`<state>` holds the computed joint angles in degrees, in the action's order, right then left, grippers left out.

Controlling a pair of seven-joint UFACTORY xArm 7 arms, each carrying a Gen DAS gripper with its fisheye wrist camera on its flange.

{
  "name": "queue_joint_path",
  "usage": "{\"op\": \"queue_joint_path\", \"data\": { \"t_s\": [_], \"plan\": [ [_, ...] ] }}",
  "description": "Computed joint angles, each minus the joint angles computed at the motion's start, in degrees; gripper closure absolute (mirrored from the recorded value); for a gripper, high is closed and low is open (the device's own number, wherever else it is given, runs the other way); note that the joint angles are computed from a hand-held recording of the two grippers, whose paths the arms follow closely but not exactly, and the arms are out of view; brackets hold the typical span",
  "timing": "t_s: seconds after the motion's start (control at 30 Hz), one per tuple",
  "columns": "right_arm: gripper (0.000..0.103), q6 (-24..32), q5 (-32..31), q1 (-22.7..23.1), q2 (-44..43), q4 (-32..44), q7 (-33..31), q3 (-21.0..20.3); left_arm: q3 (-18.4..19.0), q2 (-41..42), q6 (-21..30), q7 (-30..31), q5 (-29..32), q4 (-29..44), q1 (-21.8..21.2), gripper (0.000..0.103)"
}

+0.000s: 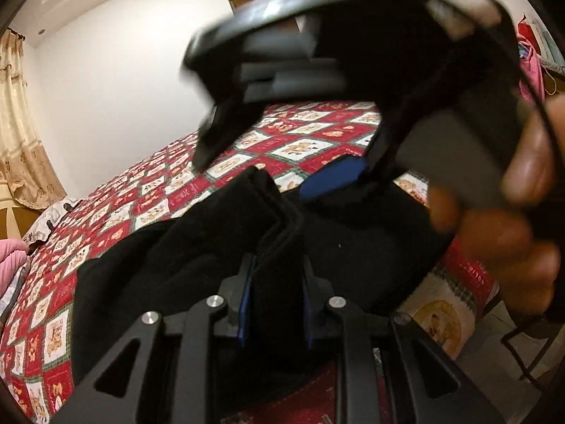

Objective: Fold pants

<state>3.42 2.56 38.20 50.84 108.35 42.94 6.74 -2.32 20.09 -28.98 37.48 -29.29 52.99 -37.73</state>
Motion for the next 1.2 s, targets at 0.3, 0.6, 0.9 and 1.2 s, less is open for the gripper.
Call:
{"op": "queue_joint_path", "data": {
  "t_s": [0.3, 0.6, 0.9, 1.2],
  "plan": [
    [0.082, -0.94, -2.09, 2.22, -0.26, -1.55, 0.56, -2.6, -0.44, -0.58, -1.4, 2.72, -0.45, -1.48, -1.94, 0.064],
    [0.085, 0.41, -7.02, 6.0, -6.64, -5.62, 1.4, -8.82, -3.8, -5.12, 1.61, -0.31, 1.98, -1.58, 0.09, 0.074],
    [0.085, -1.06, -9.49, 7.58, -13.78, -17.55, 6.36, -14.35, -5.02, -5.14, 6.31, -7.02, 11.58, 0.94, -0.63, 0.081],
    [0.081, 0.08, -12.28, 5.3, -11.87, -18.7, 7.54, -13.69, -11.68, -3.99, 11.05, -18.68, 24.85, 1.64, 7.37, 0.069]
  ]
}}
